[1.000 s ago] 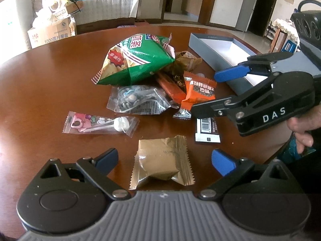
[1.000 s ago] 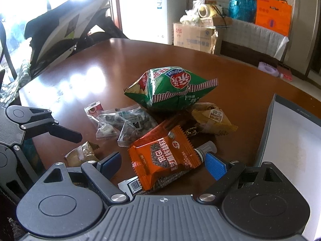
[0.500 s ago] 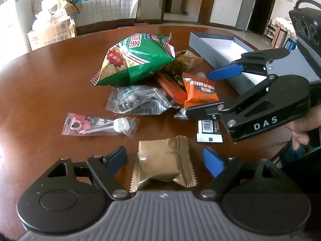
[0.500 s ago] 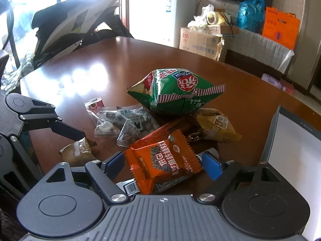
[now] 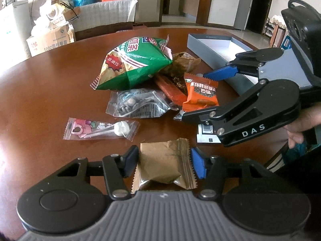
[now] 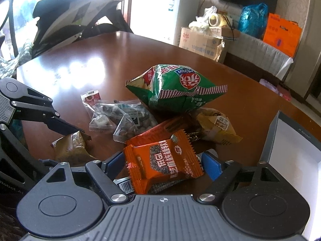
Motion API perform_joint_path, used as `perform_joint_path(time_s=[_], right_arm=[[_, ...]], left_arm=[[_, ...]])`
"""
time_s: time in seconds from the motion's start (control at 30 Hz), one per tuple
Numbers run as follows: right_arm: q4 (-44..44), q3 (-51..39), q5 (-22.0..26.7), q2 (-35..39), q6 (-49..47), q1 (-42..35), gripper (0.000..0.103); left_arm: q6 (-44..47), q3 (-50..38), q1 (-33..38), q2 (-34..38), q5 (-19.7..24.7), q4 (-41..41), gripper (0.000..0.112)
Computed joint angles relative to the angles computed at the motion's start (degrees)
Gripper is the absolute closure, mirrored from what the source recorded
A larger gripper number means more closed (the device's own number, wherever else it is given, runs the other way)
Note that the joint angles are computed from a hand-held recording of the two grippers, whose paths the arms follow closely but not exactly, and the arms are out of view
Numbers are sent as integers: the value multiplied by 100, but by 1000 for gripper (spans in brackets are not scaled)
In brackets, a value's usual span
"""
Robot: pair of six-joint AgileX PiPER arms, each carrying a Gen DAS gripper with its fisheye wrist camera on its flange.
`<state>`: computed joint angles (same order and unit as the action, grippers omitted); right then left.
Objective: Organize snacks
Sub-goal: 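Grasp the tan pastry packet with the left tool while the right tool grasps the orange packet, then lift and carry both held packets over the white box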
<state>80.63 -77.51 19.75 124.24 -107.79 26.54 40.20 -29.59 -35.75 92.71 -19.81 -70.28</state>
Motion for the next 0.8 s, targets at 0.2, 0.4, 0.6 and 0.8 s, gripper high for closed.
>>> perform_joint_path(time_s=[0.2,0.4,0.6,0.8], right_arm=[[-152,-67,125,36,257,-67,33],[64,-55,186,27,172,-122,46],[411,-5,251,-11,-24,-167,54],[538,16,301,-56,-29,-235,58]], left_arm=[[-71,-5,0,27,-24,95,59],[-161,21,10,-3,-27,173,68],[-369,87,48,-56,-44,343,73],[-455,99,16,-130,-168,398,76]])
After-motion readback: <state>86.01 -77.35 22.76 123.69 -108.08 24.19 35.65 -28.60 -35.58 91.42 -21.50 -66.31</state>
